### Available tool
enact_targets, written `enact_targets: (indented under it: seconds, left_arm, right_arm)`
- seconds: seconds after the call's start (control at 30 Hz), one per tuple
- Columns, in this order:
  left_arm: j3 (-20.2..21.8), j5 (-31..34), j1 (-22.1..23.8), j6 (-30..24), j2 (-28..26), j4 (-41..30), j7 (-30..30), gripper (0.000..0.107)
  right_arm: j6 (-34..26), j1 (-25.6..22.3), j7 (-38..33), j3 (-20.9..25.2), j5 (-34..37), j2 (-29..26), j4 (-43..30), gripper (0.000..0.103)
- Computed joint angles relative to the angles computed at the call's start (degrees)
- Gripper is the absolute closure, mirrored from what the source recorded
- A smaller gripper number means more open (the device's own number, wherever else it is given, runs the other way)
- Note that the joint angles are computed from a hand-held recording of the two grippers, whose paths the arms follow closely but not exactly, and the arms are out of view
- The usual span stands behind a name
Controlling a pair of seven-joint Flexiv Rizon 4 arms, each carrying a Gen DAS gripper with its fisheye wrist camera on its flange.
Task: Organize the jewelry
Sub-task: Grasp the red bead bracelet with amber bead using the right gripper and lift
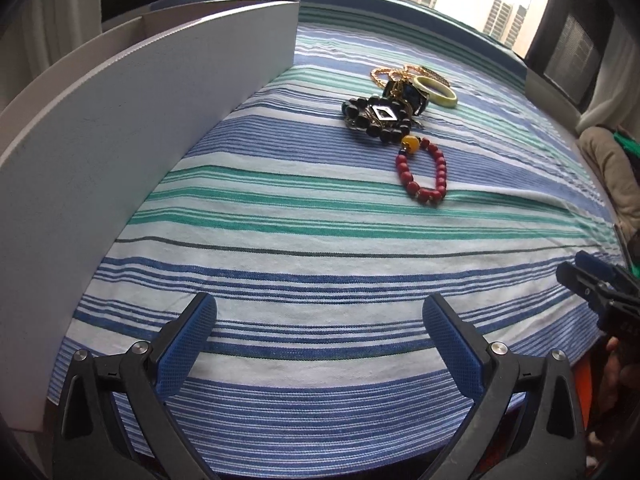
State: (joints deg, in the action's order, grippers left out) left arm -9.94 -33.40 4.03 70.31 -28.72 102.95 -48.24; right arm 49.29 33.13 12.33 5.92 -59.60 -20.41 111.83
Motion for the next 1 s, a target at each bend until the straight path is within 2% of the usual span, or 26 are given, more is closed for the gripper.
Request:
enact_targets:
  seconds: [0.07,0.2,0.23,0.27,0.33,0.4,0.47,0.53,0.57,0.63,0.77,0.9,0.93,0.97,1.0]
  left_arm:
    - [-0.2,-0.7,0.4,0.9,0.1,0.2,-0.3,0.004]
    - [-0.8,-2.2,1.3,1.2,0.5,0.3,-0.5,0.004]
    - [-1.0,-2.7,1.5,1.6,0.7,0.5,-0.2,0.004]
    - [-1.2,-3.1,1.6,1.8,0.9,0.7,0.1,0.004]
    - [-1.4,-3.6,1.9,2.5,1.4,1.3,0.7,0.004]
    - [-1.1,-3.9,1.9,2.9,1.7,1.6,0.7,0.004]
    - [-1.0,-4.5,2.2,3.2,2.1,2.1,0.6,0.004]
    - [-0.9,-5.1,2.4,3.7,2.2,2.4,0.4,0.004]
    - [-0.6,-5.1,2.3,3.7,2.0,2.2,-0.1,0.004]
    - [-0.2,-4.8,2.4,2.7,1.6,1.6,-1.0,0.004]
    - [-0.1,-4.1,2.3,1.7,1.7,1.4,-0.7,0.004]
    - [0.4,-3.3,1.9,1.8,1.8,1.5,-0.9,0.004]
    - [0.7,-3.0,1.7,1.5,1.8,1.3,-1.3,0.004]
    - [0.8,-2.8,1.7,1.5,1.8,1.3,-1.5,0.004]
    - [0.9,-2.7,1.7,1.6,1.9,1.4,-1.5,0.004]
  right_arm:
    - [3.4,-1.3,0.7,-0.8,-1.6,0.5,-0.1,0.021]
    - [11.1,-3.7,-5.2,-1.9,-0.1,-3.2,-5.5,0.022]
    - [12.0,-3.9,-8.2,-1.9,1.8,-4.9,-7.7,0.028]
    - [12.4,-3.9,-11.7,-2.1,3.7,-7.0,-10.4,0.042]
    - [11.0,-3.6,-18.9,-1.9,8.6,-11.4,-16.6,0.050]
    - [10.7,-3.4,-23.6,-2.3,12.1,-15.3,-22.0,0.051]
    - [8.6,-2.5,-27.6,-2.9,14.6,-18.1,-26.5,0.061]
    - [9.7,-1.6,-28.8,-3.8,16.4,-19.2,-28.4,0.062]
    - [11.8,-1.8,-29.7,-3.5,18.1,-19.7,-29.1,0.062]
    - [11.8,-2.1,-33.3,-1.9,22.4,-21.6,-32.3,0.063]
    - [2.7,-0.3,-38.4,-1.9,28.4,-25.9,-41.0,0.067]
    - [-1.4,3.8,-36.3,-7.6,27.4,-27.8,-44.2,0.069]
    - [-1.8,4.5,-35.3,-8.8,26.6,-28.0,-44.2,0.083]
    - [-1.6,5.0,-34.3,-9.9,25.6,-27.7,-43.4,0.085]
    - [1.4,4.8,-32.6,-10.2,25.3,-26.9,-41.3,0.085]
